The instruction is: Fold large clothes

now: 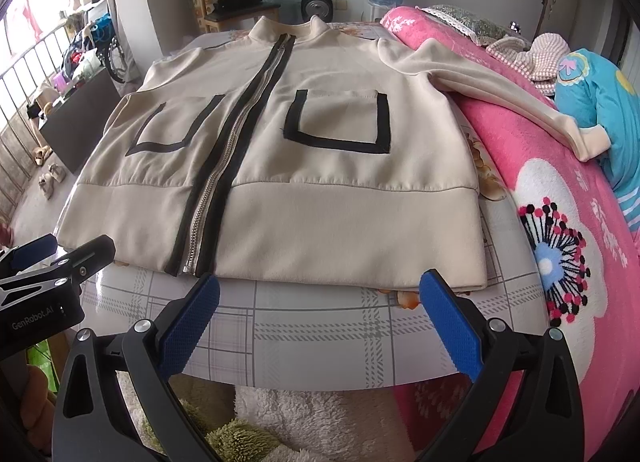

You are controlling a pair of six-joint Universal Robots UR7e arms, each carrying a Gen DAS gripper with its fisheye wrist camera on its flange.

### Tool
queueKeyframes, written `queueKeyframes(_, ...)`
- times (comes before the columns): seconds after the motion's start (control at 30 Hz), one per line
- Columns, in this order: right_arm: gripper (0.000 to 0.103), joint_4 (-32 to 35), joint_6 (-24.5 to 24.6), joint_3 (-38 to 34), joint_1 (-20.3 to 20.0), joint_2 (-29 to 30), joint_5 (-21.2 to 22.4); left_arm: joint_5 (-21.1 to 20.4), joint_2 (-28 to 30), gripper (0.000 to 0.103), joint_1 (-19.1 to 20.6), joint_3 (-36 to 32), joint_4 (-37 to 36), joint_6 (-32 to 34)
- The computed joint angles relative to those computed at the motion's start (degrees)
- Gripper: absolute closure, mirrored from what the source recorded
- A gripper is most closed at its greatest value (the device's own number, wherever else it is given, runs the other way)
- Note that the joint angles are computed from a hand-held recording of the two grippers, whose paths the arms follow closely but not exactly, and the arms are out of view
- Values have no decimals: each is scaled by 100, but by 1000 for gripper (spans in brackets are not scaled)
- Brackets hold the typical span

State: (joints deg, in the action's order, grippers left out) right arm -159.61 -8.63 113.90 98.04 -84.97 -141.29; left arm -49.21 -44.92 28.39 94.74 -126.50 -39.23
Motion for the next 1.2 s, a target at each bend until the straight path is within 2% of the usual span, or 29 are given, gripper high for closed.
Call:
queueKeyframes(0.63,5,-118,-100,-28,76,50,-89,7,-27,8,9,79,-277,190)
queueKeyframes(1.2,5,-147,-108,-22,83,62,-96,-26,-32,8,13,34,-140,84)
